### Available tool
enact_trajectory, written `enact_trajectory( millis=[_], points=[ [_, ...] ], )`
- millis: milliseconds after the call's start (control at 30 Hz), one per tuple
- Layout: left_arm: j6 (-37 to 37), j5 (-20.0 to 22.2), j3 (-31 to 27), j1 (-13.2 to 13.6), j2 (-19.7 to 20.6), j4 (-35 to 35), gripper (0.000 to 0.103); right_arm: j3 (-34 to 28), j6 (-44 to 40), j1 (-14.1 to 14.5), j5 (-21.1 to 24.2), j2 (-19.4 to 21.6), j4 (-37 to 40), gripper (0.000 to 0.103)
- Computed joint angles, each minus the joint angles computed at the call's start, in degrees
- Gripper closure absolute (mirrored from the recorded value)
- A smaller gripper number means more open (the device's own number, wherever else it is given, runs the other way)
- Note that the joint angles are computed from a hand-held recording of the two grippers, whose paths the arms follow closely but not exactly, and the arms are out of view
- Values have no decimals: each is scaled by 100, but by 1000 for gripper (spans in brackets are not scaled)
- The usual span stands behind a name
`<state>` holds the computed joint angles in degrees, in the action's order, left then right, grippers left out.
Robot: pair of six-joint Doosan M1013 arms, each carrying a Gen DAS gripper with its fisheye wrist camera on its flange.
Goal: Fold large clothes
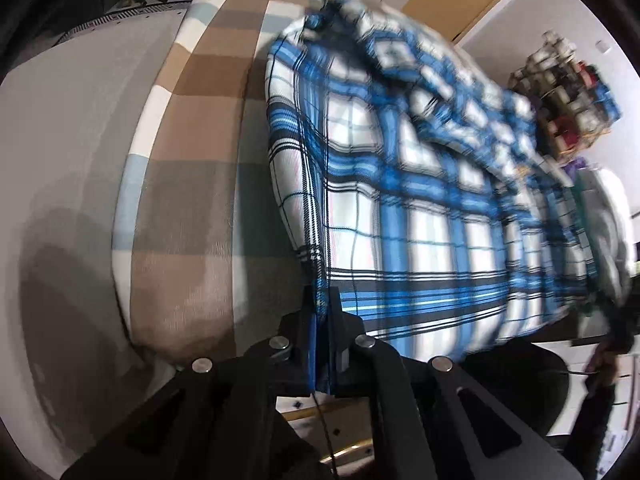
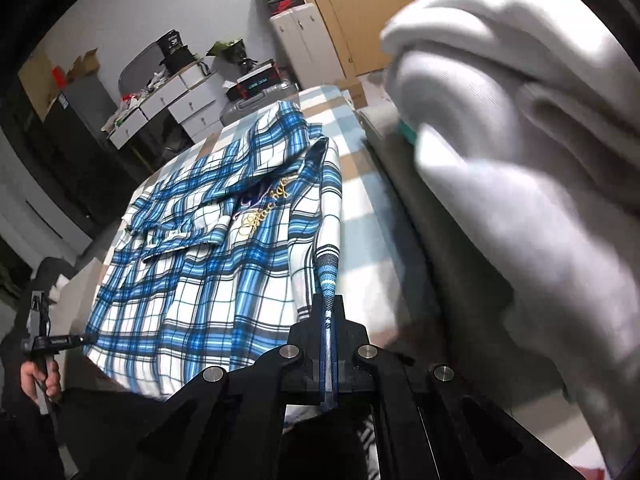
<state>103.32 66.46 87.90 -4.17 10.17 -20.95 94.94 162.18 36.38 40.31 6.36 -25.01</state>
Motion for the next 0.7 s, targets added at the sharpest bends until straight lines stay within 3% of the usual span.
enact_trajectory(
  millis=[133, 233, 400, 467, 633, 700],
  points=[
    [328, 127, -11, 97, -149, -237, 103, 76, -210, 76, -134, -129, 0, 102],
    [433, 410, -207, 149, -112, -550, 103, 34, -354, 39, -474, -186, -43, 102],
    [98, 719, -1229, 63, 438, -842, 103, -528, -1049, -243, -785, 31, 343, 101],
    [-219, 923, -1914, 21, 819, -892, 103, -950, -1436, -414, -793, 239, 710, 102],
    [-1297, 1344, -3714, 30, 1836, -1072, 103, -2328, -2111, -1014, 131, 1019, 1922, 101],
    [-1762, 1536, -4602, 16, 2336, -988, 103, -3124, -2140, -1275, 948, 1508, 2159, 101]
  ],
)
